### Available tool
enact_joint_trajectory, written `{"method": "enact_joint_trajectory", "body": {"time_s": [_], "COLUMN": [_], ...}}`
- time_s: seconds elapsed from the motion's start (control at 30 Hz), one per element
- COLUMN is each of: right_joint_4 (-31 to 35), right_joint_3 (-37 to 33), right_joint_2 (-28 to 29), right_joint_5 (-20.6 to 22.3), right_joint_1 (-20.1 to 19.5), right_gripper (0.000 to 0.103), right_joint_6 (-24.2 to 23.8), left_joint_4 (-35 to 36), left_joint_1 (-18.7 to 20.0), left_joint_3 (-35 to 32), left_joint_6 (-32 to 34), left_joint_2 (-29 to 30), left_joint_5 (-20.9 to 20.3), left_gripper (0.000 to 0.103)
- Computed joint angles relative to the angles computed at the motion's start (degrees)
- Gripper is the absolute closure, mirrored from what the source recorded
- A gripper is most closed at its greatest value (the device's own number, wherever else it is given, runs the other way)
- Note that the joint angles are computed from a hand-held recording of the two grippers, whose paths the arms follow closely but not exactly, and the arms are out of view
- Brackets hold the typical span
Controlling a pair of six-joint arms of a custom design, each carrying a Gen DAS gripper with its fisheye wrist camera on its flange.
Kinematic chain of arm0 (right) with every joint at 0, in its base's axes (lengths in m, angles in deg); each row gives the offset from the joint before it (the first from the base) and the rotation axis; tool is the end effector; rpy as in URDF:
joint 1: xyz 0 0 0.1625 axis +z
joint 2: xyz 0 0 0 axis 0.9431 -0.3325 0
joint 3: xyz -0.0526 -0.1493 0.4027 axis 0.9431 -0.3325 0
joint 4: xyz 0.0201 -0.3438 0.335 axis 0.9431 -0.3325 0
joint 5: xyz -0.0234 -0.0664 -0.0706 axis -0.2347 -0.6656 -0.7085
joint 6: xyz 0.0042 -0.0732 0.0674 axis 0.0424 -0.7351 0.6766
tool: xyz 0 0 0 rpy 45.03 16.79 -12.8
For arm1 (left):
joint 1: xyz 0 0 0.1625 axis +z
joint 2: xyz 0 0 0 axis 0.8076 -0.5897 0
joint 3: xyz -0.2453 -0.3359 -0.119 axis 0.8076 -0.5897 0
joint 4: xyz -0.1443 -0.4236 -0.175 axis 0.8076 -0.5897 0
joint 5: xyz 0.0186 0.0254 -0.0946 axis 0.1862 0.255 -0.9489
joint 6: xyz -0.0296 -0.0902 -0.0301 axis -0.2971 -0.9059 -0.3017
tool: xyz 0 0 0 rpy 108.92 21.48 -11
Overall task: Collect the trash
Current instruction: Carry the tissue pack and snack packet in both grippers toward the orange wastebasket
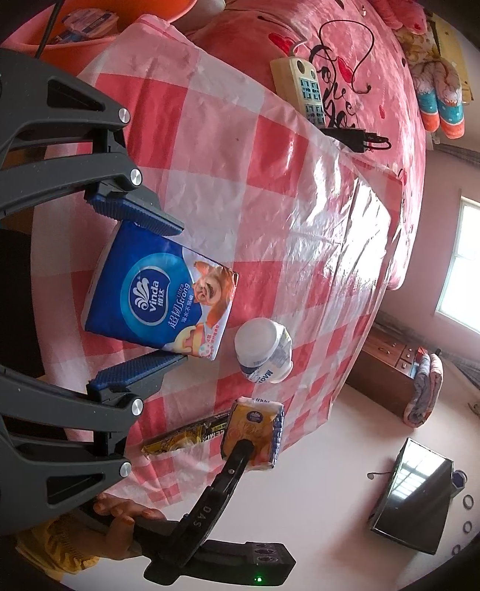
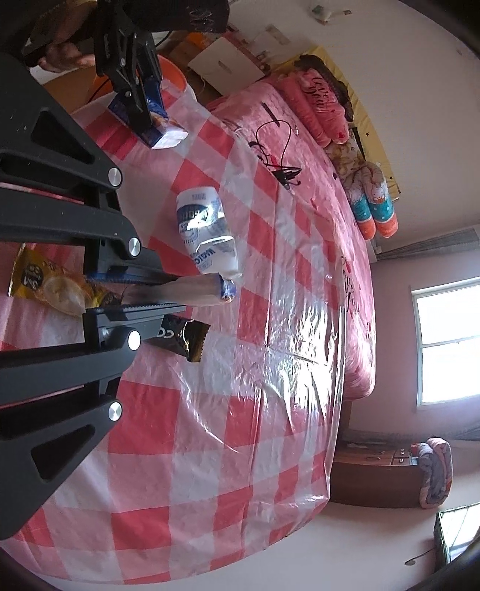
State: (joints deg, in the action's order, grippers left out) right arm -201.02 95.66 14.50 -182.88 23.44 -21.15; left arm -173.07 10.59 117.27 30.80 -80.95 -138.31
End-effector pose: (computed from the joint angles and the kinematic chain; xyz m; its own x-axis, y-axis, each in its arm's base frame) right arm 0.1418 -0.5874 0.1051 -0.8188 -0.1808 0.5448 -0.4989 0.6937 -0.5195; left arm -0.0814 -0.5754 0.1282 -0.8874 0.2501 -0.3873 0.4205 0.7835 -0.4575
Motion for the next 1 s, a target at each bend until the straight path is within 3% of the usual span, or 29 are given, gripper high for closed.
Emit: {"method": "enact_joint_trajectory", "body": {"time_s": [0.53,1.0], "right_joint_4": [7.49,20.25], "right_joint_3": [1.33,-3.17], "right_joint_2": [-2.74,0.67], "right_joint_5": [7.12,16.17], "right_joint_1": [1.39,4.66], "right_gripper": [0.094,0.094], "right_joint_6": [7.31,10.51], "left_joint_4": [-2.2,-3.72], "left_joint_1": [1.28,3.29], "left_joint_3": [1.84,3.67], "left_joint_6": [0.36,0.17], "left_joint_2": [-2.85,-7.19], "left_joint_5": [-1.38,0.07], "left_gripper": [0.039,0.039]}}
